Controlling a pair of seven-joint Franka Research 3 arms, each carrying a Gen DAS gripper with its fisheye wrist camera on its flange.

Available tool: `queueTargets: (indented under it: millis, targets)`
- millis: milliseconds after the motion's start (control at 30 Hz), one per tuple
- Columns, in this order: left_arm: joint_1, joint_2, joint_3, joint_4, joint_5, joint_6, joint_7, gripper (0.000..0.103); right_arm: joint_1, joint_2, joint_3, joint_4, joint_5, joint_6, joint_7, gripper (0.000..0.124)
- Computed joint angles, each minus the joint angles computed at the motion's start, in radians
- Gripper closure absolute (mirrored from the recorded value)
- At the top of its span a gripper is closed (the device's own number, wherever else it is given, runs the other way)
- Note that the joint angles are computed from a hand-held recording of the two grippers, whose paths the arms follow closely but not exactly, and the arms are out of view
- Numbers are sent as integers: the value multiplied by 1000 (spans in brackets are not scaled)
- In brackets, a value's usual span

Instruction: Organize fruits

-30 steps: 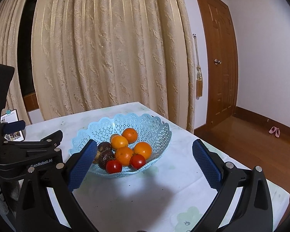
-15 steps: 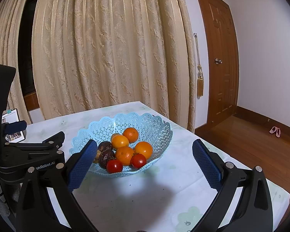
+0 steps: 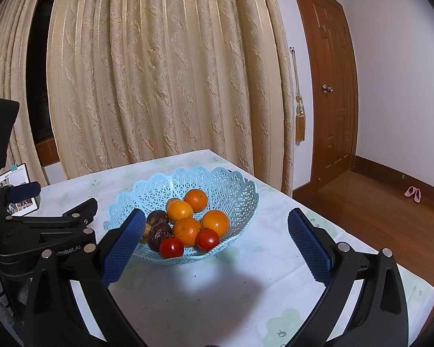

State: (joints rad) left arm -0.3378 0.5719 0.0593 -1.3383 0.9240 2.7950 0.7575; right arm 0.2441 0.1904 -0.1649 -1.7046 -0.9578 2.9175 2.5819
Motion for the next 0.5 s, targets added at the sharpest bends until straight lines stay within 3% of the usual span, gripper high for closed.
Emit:
queueTargets:
  millis: [133, 267, 500]
  targets:
    - [12, -20, -10, -30, -11, 17, 15, 5, -6, 3, 2, -1, 33, 7, -21, 24]
    - [63, -49, -59, -82, -102, 6, 94, 5, -11, 3, 4, -5, 84, 13, -57, 24]
    - [142, -172, -75, -285, -202, -18, 150, 5, -5, 10, 8, 4, 138, -5, -131, 24]
